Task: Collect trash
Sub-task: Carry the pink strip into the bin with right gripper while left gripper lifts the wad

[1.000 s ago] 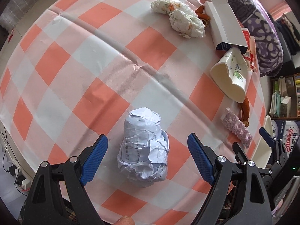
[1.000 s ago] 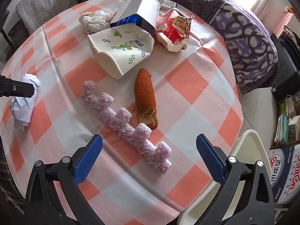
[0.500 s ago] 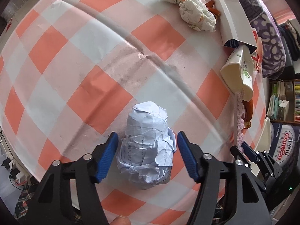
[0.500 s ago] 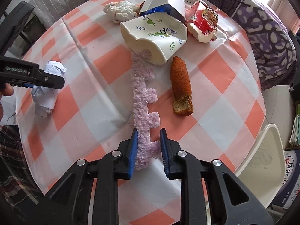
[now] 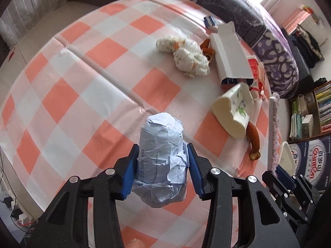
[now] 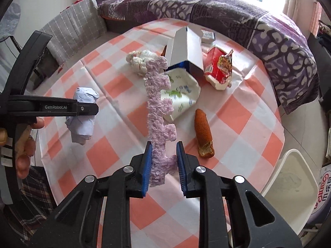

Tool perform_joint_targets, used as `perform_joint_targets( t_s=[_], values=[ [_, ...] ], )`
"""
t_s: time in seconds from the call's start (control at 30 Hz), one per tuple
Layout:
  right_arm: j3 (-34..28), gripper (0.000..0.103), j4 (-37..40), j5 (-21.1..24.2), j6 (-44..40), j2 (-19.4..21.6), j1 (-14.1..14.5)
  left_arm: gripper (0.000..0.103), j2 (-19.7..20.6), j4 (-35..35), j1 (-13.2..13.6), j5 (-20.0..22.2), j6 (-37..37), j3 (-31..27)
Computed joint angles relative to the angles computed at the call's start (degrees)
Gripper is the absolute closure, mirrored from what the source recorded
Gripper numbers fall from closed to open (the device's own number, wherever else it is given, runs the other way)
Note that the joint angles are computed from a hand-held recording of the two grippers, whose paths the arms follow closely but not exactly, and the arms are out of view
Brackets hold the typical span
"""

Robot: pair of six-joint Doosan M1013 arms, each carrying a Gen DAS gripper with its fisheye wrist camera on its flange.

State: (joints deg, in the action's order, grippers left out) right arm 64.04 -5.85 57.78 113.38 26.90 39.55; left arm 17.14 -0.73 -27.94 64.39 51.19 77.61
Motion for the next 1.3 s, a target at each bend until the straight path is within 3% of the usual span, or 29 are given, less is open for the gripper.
perform_joint_targets(
  t_s=[0.33,0.47,0.77,1.3],
  values=[
    [3.6,0.081,-20.9,-9.4,19.3,-3.0,2.0,0.057,-1.7,30.0,-6.8,-7.7,-15.7,-0.1],
    [4.8,0.081,-28.0,-10.0,25.8,-3.8,2.6,0.057,-1.6,36.9,-8.5,-8.8,-19.6,-0.5],
    [6.9,0.081,-34.6,-9.6,34.5,-5.4,2.6,0.057,-1.5,41.5,-10.6,-9.4,-21.8,-1.2],
    [11.5,0.081,-38.2,-4.4,45.6,-9.3,0.6,0.057,0.6,40.0,-13.4,-10.7,-18.8,-3.5]
  ],
)
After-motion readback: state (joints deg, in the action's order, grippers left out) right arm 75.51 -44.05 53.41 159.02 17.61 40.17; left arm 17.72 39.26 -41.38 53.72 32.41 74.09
